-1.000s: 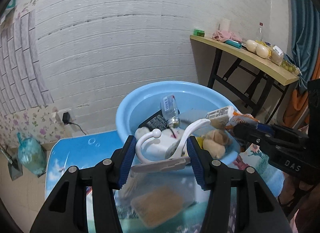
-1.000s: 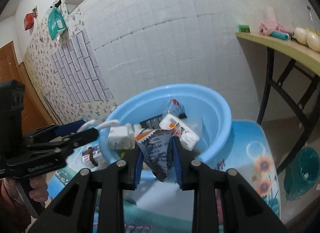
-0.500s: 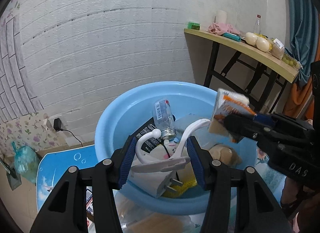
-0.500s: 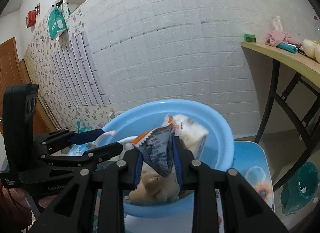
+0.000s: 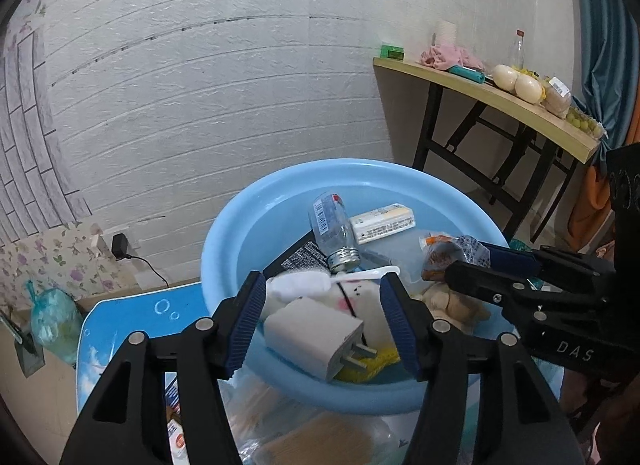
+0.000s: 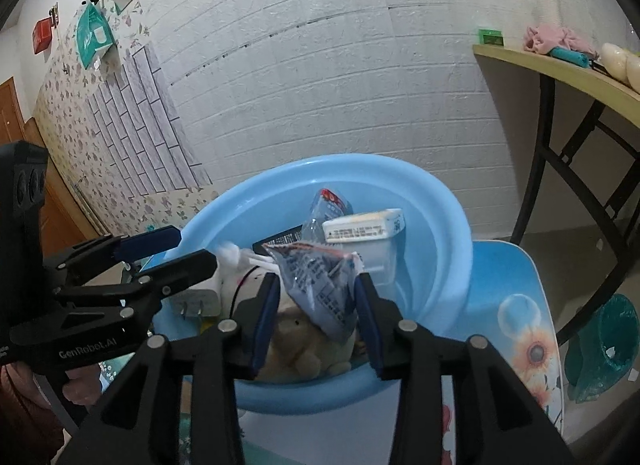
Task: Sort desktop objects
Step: 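Open the left tool to drop the hook while the right tool releases the packet, then withdraw both open tools from the basin back over the table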
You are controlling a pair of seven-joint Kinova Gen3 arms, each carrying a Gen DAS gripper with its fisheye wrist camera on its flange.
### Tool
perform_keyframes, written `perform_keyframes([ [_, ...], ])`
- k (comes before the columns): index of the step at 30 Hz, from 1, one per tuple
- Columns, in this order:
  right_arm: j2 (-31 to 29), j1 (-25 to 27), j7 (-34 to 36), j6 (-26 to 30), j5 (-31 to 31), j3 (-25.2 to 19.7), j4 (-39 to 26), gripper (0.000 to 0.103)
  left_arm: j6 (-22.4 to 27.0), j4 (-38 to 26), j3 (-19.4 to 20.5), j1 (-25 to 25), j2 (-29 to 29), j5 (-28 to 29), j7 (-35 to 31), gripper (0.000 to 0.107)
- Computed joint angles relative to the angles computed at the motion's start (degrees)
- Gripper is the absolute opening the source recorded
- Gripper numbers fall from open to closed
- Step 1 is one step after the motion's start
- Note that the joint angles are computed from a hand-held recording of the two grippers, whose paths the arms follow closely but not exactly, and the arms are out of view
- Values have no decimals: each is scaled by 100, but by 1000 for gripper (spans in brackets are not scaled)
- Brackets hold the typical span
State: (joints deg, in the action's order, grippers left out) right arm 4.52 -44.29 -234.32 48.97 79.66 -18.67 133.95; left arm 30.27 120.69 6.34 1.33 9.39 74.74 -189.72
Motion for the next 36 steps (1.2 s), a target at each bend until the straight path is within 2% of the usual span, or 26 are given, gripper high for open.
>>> perform_keyframes([
  [2, -8, -60, 19, 93, -90, -46, -20, 40, 41, 77, -47, -63, -80, 42, -52, 62],
  [4, -23, -127, 58, 177, -214, -90, -35, 40, 72, 161, -111, -125, -161, 126, -125, 72],
  [11, 20, -446, 72, 532, -607, -238, -120, 41, 307, 547, -464, -419, -436, 469, -609, 81],
  [13, 42, -585, 92, 716, -738, -293, -174, 41, 317, 653, -549, -491, -485, 527, -734, 88],
  [16, 73, -751, 127, 912, -894, -337, -258, 42, 475, 833, -713, -680, -546, 608, -1001, 93],
  [20, 116, -933, 118, 1080, -1048, -367, -367, 47, 664, 968, -895, -936, -572, 532, -1151, 96],
  [28, 303, -1200, 231, 1223, -1376, -346, -618, 48, 919, 1051, -1067, -1378, -472, 176, -1080, 97],
  [34, 481, -1288, 282, 1040, -1502, -236, -783, 66, 994, 1110, -1147, -1648, -413, 93, -1333, 97],
  [36, 525, -1237, 518, 892, -1640, -173, -886, 78, 1016, 1119, -1172, -1731, -378, 115, -1428, 97],
])
